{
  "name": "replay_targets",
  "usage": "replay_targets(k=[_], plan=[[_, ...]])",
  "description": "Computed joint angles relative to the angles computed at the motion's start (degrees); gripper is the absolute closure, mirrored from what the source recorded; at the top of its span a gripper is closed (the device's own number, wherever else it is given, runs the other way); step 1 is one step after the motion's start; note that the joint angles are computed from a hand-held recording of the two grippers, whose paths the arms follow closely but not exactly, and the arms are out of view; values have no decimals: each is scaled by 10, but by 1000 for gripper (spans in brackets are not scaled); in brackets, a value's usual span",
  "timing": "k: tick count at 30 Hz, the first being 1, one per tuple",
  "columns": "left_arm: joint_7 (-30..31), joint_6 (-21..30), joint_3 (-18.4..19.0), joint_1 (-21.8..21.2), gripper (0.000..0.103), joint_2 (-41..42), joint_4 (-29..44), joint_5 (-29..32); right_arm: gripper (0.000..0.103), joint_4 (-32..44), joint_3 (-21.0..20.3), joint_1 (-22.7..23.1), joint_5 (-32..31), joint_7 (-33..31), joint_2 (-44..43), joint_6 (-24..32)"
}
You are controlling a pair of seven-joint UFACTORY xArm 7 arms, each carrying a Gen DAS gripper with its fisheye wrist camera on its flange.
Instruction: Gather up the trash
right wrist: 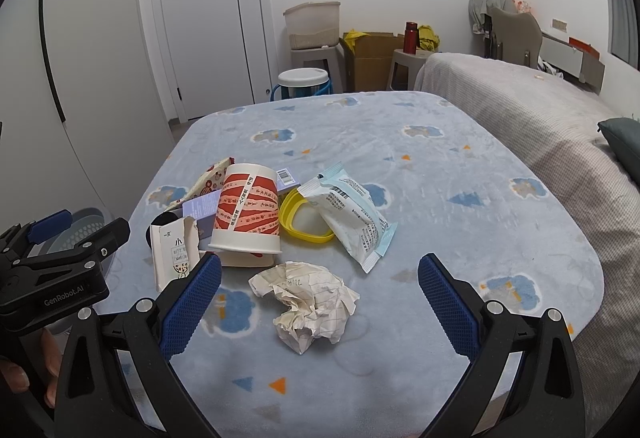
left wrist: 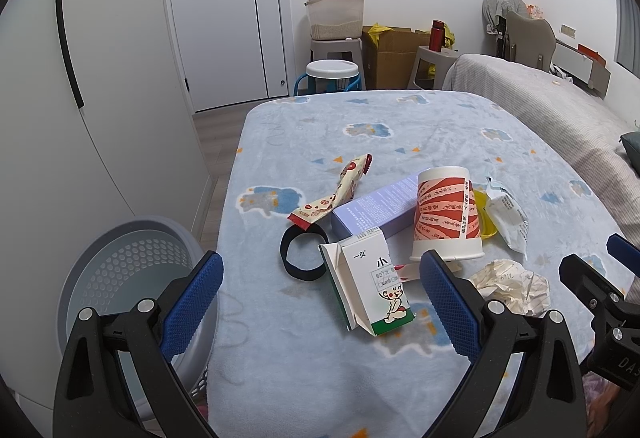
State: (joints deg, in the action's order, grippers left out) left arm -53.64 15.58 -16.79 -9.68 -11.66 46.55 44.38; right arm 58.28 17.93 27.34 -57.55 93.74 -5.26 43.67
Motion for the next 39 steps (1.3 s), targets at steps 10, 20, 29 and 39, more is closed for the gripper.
replay_targets(k=[10, 20, 29, 39], plan=[[0, 1, 0, -1, 9, 0, 0, 0, 6, 0, -1, 0, 0, 0, 0, -1], [-20, -3, -2, 8, 9, 11, 1, 29, 6, -1, -2, -1, 7, -10, -2, -7], [17, -5, 23, 5, 9, 9, -12, -4, 6, -24, -14, -15, 47, -45, -10, -56], [65, 12, 35, 7, 9, 13, -22, -44, 6, -60, -20, -47, 106, -108, -18, -137]])
